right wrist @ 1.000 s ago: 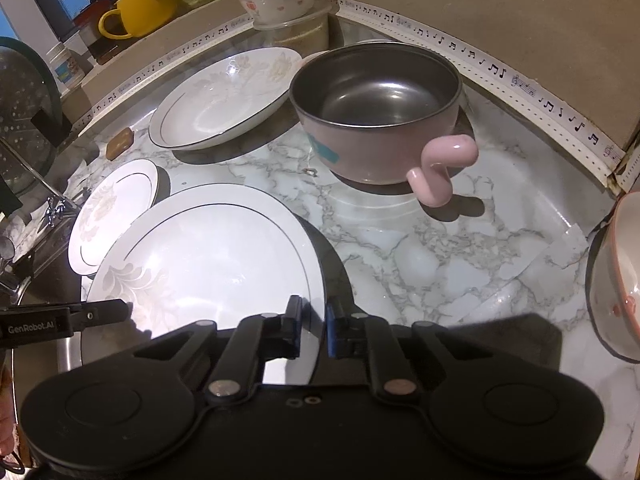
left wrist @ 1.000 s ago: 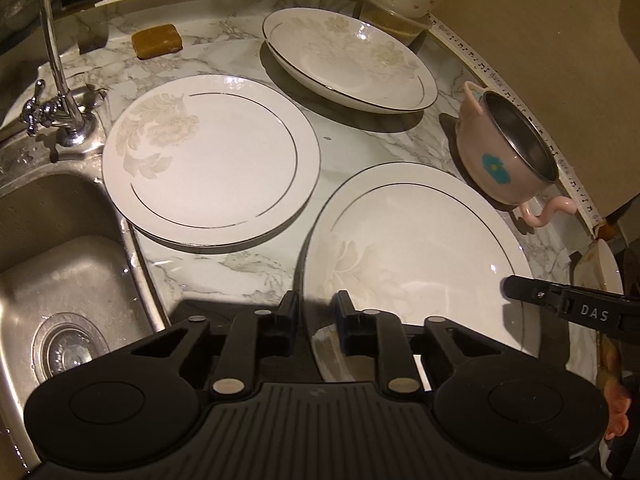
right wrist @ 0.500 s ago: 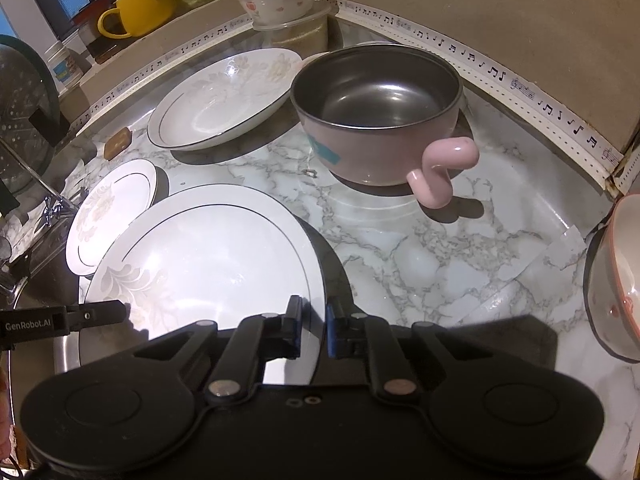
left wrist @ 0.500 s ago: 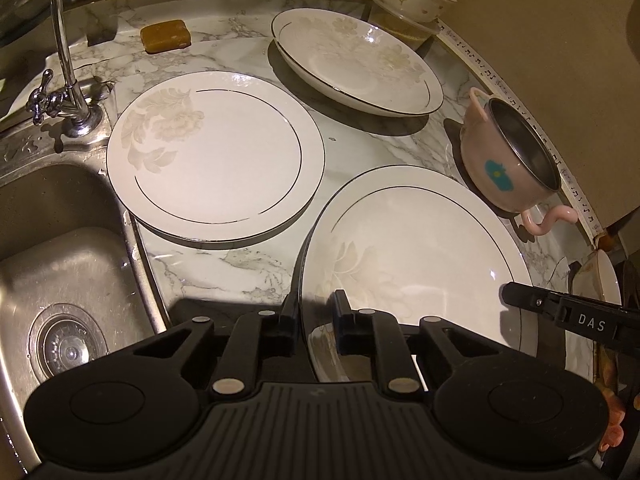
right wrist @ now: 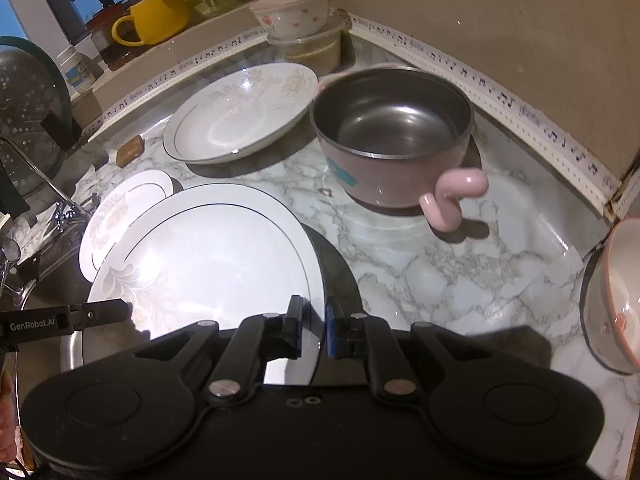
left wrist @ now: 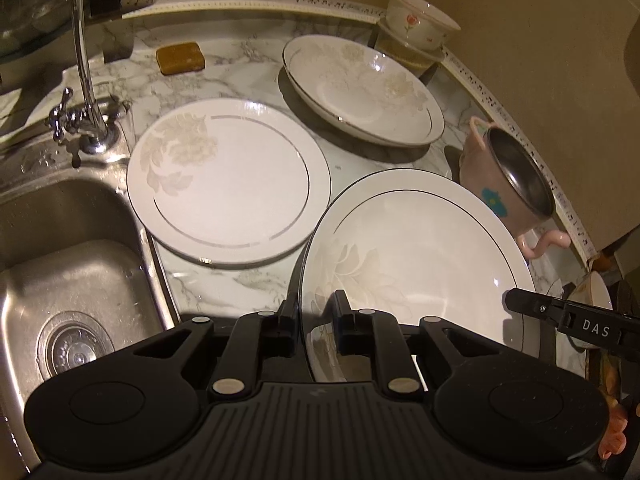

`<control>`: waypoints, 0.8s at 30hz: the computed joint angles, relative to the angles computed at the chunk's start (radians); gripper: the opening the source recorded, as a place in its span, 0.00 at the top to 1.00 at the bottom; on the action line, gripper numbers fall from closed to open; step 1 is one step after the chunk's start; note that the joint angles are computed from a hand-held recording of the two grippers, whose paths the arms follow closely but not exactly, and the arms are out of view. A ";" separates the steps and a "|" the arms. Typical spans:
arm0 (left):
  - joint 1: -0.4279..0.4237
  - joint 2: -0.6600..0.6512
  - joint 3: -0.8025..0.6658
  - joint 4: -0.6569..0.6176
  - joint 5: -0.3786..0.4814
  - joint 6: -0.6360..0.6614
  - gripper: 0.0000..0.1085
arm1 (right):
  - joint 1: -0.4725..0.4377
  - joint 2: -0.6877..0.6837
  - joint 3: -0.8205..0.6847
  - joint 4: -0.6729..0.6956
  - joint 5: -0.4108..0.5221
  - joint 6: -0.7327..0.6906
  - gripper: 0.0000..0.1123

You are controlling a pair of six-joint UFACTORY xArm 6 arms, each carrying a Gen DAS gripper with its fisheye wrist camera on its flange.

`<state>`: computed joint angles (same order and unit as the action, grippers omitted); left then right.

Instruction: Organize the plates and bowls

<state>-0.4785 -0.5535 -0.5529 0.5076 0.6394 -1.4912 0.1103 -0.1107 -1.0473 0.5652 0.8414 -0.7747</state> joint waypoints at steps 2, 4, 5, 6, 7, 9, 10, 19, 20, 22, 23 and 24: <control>0.010 -0.003 -0.008 0.000 0.006 0.007 0.86 | 0.005 0.009 -0.019 -0.005 0.008 0.012 0.89; 0.023 -0.006 -0.014 -0.002 0.009 0.018 0.86 | 0.008 0.020 -0.037 -0.006 0.014 0.021 0.89; 0.031 -0.006 -0.018 -0.006 0.007 0.027 0.86 | 0.012 0.025 -0.046 -0.009 0.015 0.024 0.89; 0.038 -0.006 -0.022 -0.005 0.008 0.034 0.86 | 0.015 0.031 -0.055 -0.008 0.015 0.026 0.90; 0.044 -0.007 -0.027 -0.002 0.010 0.037 0.86 | 0.018 0.035 -0.061 -0.008 0.013 0.030 0.90; 0.060 -0.007 -0.036 -0.002 0.011 0.053 0.86 | 0.024 0.050 -0.085 -0.009 0.016 0.038 0.90; 0.069 -0.006 -0.042 -0.002 0.012 0.061 0.86 | 0.029 0.058 -0.097 -0.009 0.015 0.042 0.90; 0.171 0.027 -0.114 0.005 0.001 0.132 0.86 | 0.086 0.141 -0.229 -0.005 0.000 0.069 0.90; 0.182 0.037 -0.126 0.006 0.000 0.144 0.86 | 0.091 0.153 -0.248 -0.003 0.002 0.073 0.90; 0.205 0.058 -0.151 0.004 -0.004 0.167 0.86 | 0.103 0.187 -0.293 -0.004 0.004 0.085 0.89; 0.219 0.069 -0.162 -0.002 -0.010 0.180 0.86 | 0.108 0.205 -0.317 -0.005 0.006 0.093 0.89; 0.233 0.081 -0.173 -0.006 -0.017 0.193 0.86 | 0.113 0.224 -0.341 -0.008 0.008 0.104 0.89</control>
<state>-0.2456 -0.4720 -0.7258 0.5011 0.6223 -1.2981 0.2229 0.1129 -1.3887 0.5575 0.8491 -0.6702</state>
